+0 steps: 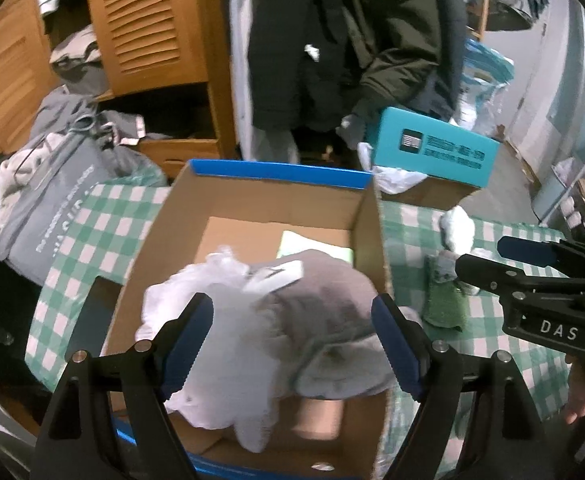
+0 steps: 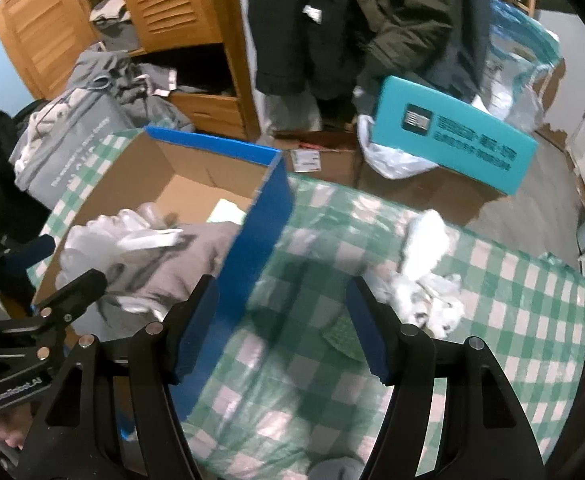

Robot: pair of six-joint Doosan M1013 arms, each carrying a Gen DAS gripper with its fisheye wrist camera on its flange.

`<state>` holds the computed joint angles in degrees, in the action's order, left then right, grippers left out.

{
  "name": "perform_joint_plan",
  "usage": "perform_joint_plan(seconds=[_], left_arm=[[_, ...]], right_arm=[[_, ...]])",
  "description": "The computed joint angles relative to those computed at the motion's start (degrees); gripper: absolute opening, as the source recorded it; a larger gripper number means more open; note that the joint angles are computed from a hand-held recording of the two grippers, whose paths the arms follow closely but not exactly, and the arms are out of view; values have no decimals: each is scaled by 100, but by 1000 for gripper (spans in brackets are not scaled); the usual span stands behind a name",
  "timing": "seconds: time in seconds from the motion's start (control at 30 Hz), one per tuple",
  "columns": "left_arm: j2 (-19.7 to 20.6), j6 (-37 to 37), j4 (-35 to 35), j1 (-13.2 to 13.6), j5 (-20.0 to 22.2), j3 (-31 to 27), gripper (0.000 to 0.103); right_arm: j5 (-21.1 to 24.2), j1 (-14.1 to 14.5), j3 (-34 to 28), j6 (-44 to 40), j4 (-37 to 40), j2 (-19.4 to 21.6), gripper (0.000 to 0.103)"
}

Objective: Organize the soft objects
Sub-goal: 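Move both tools back over the green scrubber pad and white socks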

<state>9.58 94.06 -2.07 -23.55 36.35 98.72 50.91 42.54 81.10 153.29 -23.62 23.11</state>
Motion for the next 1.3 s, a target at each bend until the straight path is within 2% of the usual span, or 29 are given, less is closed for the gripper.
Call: perform_joint_plan(seconds=[0.3, 0.63, 1.03, 1.3], left_arm=[[38, 226, 53, -339, 29, -23, 83], [191, 367, -102, -626, 274, -121, 83], [546, 324, -193, -873, 566, -351, 83], [781, -60, 345, -1125, 634, -455, 86]], right_arm=[[-28, -65, 490, 437, -198, -308, 66], [-61, -201, 973, 713, -207, -598, 66], [-93, -427, 1214, -93, 164, -604, 66], [-359, -653, 1310, -648, 633, -479, 66]])
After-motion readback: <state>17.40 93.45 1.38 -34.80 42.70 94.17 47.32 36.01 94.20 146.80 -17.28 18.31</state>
